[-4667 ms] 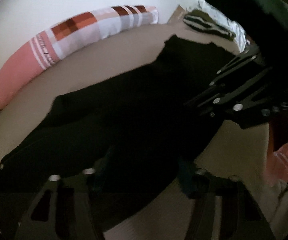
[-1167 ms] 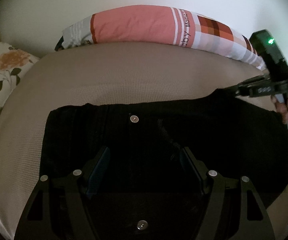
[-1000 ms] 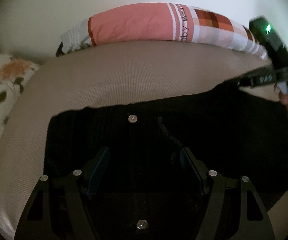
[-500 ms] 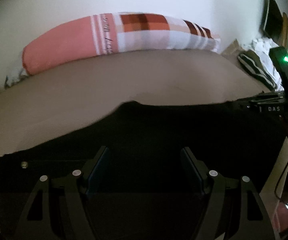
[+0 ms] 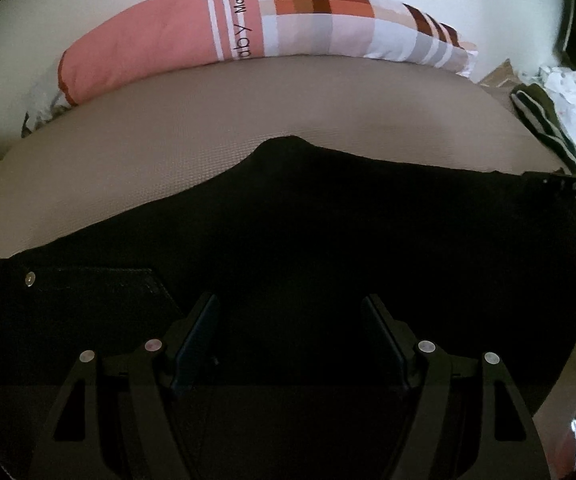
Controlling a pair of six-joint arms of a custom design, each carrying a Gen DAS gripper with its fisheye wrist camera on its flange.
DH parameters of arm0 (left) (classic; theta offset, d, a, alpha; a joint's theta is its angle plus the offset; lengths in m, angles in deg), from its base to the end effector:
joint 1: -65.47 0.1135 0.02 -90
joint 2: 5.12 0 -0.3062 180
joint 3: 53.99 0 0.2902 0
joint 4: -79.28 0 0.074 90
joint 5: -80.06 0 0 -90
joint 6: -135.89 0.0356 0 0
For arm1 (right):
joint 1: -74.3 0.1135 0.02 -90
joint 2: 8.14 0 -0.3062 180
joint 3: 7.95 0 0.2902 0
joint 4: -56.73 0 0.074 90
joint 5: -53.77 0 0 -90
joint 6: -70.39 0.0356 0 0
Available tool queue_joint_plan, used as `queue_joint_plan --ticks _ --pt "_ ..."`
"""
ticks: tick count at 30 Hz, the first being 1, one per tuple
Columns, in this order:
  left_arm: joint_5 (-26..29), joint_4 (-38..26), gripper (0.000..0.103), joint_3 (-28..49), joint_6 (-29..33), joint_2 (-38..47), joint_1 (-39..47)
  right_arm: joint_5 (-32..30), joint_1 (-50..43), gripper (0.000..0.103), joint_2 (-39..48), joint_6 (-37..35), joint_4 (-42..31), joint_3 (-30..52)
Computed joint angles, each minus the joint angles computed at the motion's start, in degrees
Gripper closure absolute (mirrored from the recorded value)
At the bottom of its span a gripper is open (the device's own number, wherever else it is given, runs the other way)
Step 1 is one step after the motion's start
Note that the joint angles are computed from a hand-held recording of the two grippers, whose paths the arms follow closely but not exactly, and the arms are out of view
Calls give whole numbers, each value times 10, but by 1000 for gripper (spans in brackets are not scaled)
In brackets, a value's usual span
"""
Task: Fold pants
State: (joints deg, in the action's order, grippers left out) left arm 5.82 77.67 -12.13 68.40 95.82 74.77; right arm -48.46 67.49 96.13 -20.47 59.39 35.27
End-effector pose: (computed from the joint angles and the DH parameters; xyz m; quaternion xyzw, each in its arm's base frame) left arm 0.2781 0.0357 0.0708 0.1447 0.9480 -0.0589 0.2774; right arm 0.2918 -0.0273 0.0637 0.0207 0.9569 0.0842 0.2771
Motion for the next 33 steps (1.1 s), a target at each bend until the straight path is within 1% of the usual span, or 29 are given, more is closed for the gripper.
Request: queue_joint_plan --ticks 1,2,4,5,6,8,9,12,15,20,25,28,30,33 --pt "-4 -1 29 -1 -6 -2 -2 -8 -19 78 -7 -5 -11 1" --pt "-5 -4 29 0 -11 -4 -3 -13 -34 77 -12 -10 -13 -1" --pt "0 -13 29 1 -15 -5 5 -61 -85 76 -22 -35 -41 3" --pt "3 -20 29 2 -18 -8 7 -87 -120 72 -23 -54 -62 8" --pt "5 -27 29 5 -21 -9 9 -121 -167 71 -20 -81 -99 21" --pt "8 -41 29 9 -26 -13 15 -159 -229 70 -8 -117 -139 40" --pt "10 -45 29 8 -26 -16 18 -185 -277 69 6 -148 -181 61" --pt "14 -52 29 7 -34 -22 23 -225 -367 69 50 -211 -267 110" --pt "15 -57 29 11 -41 -19 25 -233 -433 69 92 -268 -335 156" --pt "9 -79 29 26 -51 -16 19 -254 -487 69 150 -330 -424 219" --pt "-13 -84 28 26 -40 -22 5 -257 -509 69 181 -369 -463 256" --pt "-19 -71 27 19 -33 -22 1 -266 -516 71 209 -393 -495 285" --pt "-21 -62 25 14 -31 -22 -1 -282 -517 73 224 -412 -514 299" --pt "-29 -50 23 10 -31 -19 -7 -300 -506 80 242 -415 -526 314"
